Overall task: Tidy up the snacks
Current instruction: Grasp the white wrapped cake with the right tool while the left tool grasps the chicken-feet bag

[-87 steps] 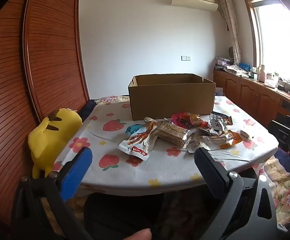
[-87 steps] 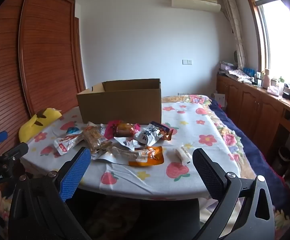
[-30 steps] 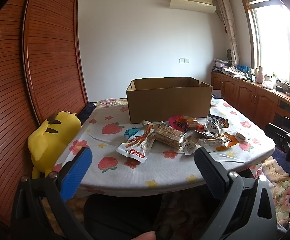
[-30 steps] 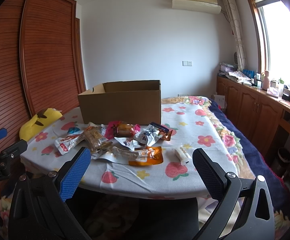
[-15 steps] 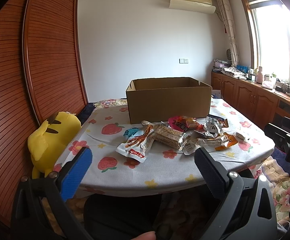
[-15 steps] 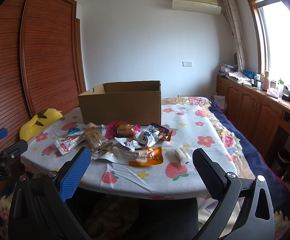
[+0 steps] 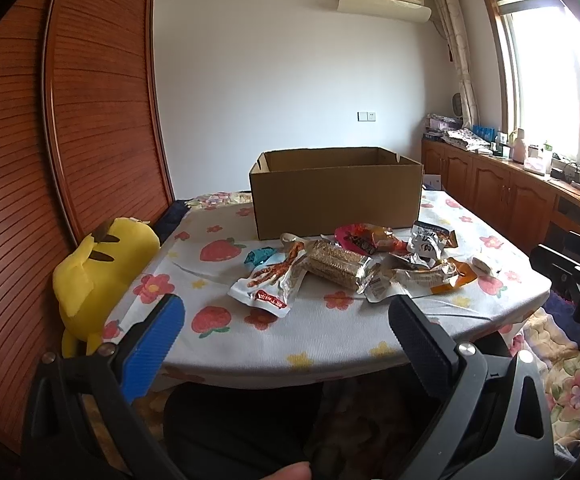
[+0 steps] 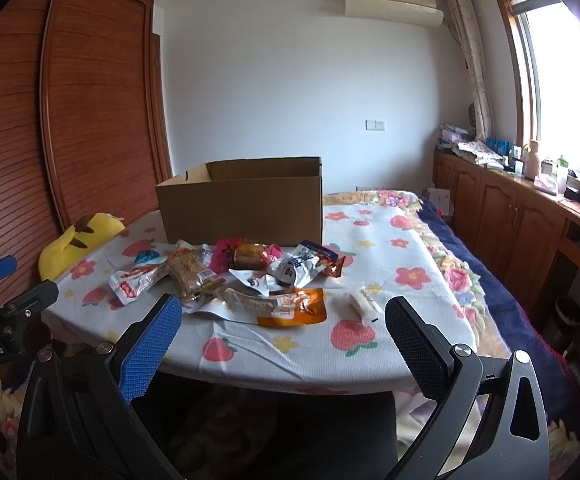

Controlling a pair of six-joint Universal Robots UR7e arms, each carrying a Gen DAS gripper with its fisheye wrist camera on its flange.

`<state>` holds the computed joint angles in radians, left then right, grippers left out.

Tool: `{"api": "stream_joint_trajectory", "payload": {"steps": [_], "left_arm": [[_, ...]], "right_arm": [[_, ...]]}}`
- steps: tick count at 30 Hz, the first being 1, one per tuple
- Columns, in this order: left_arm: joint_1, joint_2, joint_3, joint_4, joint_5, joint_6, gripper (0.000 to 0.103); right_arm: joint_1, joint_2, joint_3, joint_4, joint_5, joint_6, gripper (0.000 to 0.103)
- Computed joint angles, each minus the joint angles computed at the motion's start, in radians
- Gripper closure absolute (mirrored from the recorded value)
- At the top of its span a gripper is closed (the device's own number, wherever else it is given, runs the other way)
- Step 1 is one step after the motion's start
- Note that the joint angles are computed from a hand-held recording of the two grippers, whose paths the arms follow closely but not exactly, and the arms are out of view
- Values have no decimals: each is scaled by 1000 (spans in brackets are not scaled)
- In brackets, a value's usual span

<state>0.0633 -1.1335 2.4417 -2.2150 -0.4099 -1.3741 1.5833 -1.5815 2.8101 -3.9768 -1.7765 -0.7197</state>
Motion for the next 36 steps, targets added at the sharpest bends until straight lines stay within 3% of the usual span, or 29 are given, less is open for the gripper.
{"api": "stream_joint_trajectory", "payload": {"steps": [3, 17, 22, 29, 36], "left_arm": [[27, 19, 7, -74, -7, 55, 0], [181, 111, 2, -444, -25, 380, 0], [239, 129, -9, -551, -55, 474, 0], [307, 151, -39, -602, -68, 558, 0], [367, 174, -70, -680, -102, 663, 1]], "right_arm": [[2, 45, -1, -32, -7, 4, 0], [-84, 99, -104, 82, -2, -29, 1], [-132, 60, -146, 219, 26, -29, 3], [-192, 26, -204, 339, 54, -57, 5], [-231, 20, -292, 518, 44, -62, 20]]}}
